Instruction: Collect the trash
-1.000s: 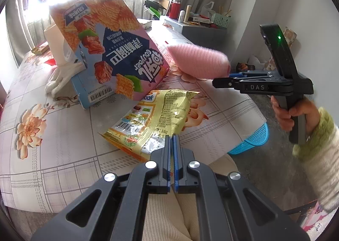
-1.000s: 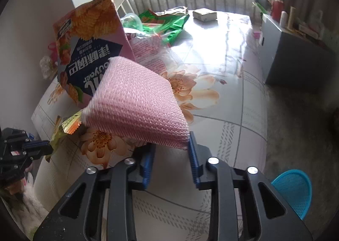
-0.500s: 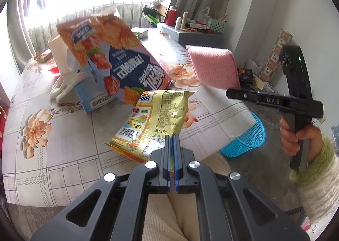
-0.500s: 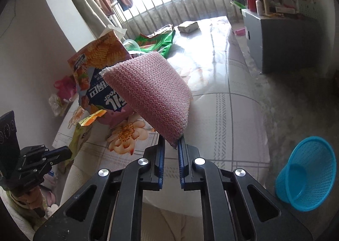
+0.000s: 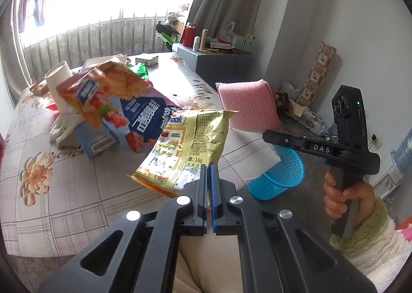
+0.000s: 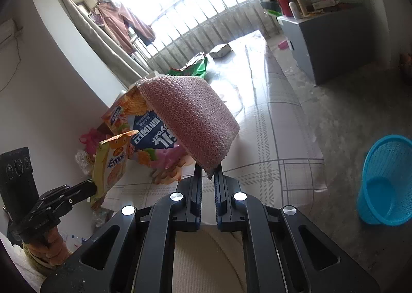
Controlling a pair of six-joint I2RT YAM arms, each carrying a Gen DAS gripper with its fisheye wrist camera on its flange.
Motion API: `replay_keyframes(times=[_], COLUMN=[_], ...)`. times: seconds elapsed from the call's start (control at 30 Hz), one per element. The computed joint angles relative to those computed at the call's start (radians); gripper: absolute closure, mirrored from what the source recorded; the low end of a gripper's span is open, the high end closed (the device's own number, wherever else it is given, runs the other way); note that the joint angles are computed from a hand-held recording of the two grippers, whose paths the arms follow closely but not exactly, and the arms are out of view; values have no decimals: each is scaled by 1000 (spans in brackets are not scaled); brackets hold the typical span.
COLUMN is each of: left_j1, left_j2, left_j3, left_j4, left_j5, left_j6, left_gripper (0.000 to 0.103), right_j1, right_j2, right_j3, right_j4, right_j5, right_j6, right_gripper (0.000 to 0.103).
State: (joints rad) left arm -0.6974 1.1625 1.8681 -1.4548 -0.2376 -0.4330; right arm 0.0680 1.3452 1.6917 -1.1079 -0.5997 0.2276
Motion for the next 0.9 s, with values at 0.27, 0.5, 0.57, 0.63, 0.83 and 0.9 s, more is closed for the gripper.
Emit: replay_keyframes(times=[0.27, 0.5, 0.57, 0.63, 0.83, 0.9], left_j1=[19, 4, 12, 12, 1, 14], left_j2=[169, 403, 446, 465, 411, 377], left_j3=[116, 264, 280, 284, 248, 226], left_j4=[58, 116, 111, 97, 105, 113], left_j5=[98, 179, 208, 207, 149, 145], left_j6=[38, 59, 38, 17, 10, 5], left_gripper=[101, 101, 101, 101, 101, 101], right_j1=[-91, -223, -241, -250, -359, -420], right_j2=[-59, -98, -92, -88, -102, -114], right_j3=[-52, -141, -159, -161, -186, -204], right_j4=[24, 53, 57, 46, -26, -73], right_j5=[-72, -167, -180, -170, -222, -233], right_j6=[7, 10, 6, -16, -88, -116], right_gripper=[103, 103, 103, 103, 103, 101])
